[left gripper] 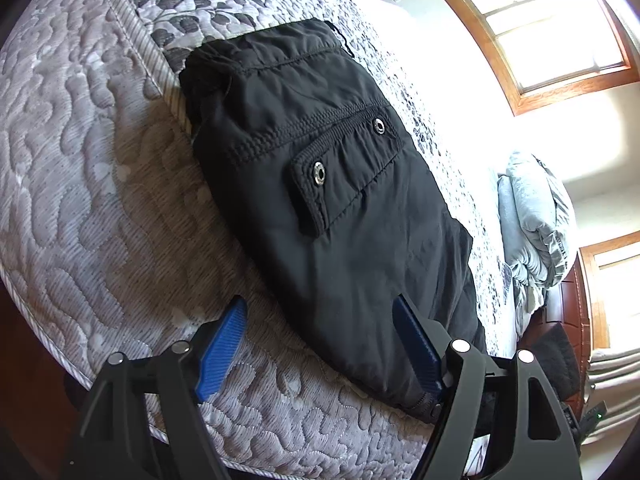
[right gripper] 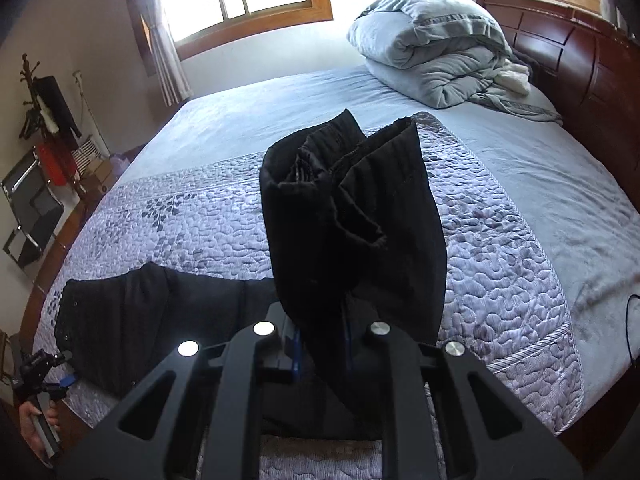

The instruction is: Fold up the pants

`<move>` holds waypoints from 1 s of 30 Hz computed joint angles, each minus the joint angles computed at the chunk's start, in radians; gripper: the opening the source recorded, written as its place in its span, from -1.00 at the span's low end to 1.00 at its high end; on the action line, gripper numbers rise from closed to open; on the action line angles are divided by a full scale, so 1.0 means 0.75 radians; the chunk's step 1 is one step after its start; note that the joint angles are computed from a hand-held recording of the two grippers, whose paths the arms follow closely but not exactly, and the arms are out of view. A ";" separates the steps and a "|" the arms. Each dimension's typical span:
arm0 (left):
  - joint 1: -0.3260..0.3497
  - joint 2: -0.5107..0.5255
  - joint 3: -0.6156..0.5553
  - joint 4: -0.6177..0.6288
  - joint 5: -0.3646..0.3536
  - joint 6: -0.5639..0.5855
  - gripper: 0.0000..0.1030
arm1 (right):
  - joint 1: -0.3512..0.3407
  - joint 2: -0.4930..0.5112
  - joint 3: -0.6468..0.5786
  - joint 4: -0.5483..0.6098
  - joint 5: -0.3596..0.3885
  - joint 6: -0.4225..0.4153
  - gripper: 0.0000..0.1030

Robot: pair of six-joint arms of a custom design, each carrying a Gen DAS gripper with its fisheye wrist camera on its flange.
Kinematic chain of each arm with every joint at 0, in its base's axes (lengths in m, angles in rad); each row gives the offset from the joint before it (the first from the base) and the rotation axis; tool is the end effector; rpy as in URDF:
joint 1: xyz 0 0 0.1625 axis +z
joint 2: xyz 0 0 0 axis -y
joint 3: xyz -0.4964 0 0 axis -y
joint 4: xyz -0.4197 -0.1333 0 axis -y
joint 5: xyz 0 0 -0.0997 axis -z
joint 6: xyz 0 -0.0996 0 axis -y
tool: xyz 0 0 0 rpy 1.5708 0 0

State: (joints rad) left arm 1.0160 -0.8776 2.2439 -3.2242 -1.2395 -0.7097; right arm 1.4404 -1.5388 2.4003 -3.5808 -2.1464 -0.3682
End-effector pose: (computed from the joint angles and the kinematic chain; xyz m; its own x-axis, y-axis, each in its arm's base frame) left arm -0.1356 -0.5333 0.0713 -0.9757 -0.2127 -0.0521 -0.1721 0.8920 -0.4181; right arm 0.0256 -0.4131 0.3969 -0.7349 0.4148 0.5365 -0.2264 0.5956 -0.7707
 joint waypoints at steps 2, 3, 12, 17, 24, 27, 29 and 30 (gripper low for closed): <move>0.001 -0.006 0.008 -0.002 -0.002 -0.002 0.49 | 0.020 0.038 -0.001 -0.016 -0.022 -0.013 -0.74; 0.000 -0.006 0.011 -0.004 -0.003 -0.004 0.49 | 0.029 0.058 -0.004 -0.021 -0.034 -0.025 -0.74; 0.003 -0.020 0.040 -0.029 -0.018 -0.020 0.53 | 0.076 0.262 -0.033 -0.035 -0.126 -0.095 -0.71; 0.009 -0.037 0.062 -0.054 -0.018 -0.017 0.54 | 0.099 0.392 -0.059 -0.052 -0.199 -0.140 -0.71; 0.016 -0.062 0.078 -0.057 -0.017 -0.013 0.56 | 0.125 0.558 -0.063 -0.116 -0.299 -0.282 -0.69; 0.018 -0.065 0.082 -0.054 -0.015 -0.014 0.56 | 0.131 0.595 -0.052 -0.136 -0.314 -0.334 -0.69; 0.018 -0.066 0.083 -0.051 -0.014 -0.019 0.57 | 0.131 0.608 -0.048 -0.135 -0.316 -0.348 -0.68; 0.018 -0.065 0.082 -0.050 -0.016 -0.020 0.57 | 0.128 0.613 -0.047 -0.137 -0.316 -0.346 -0.66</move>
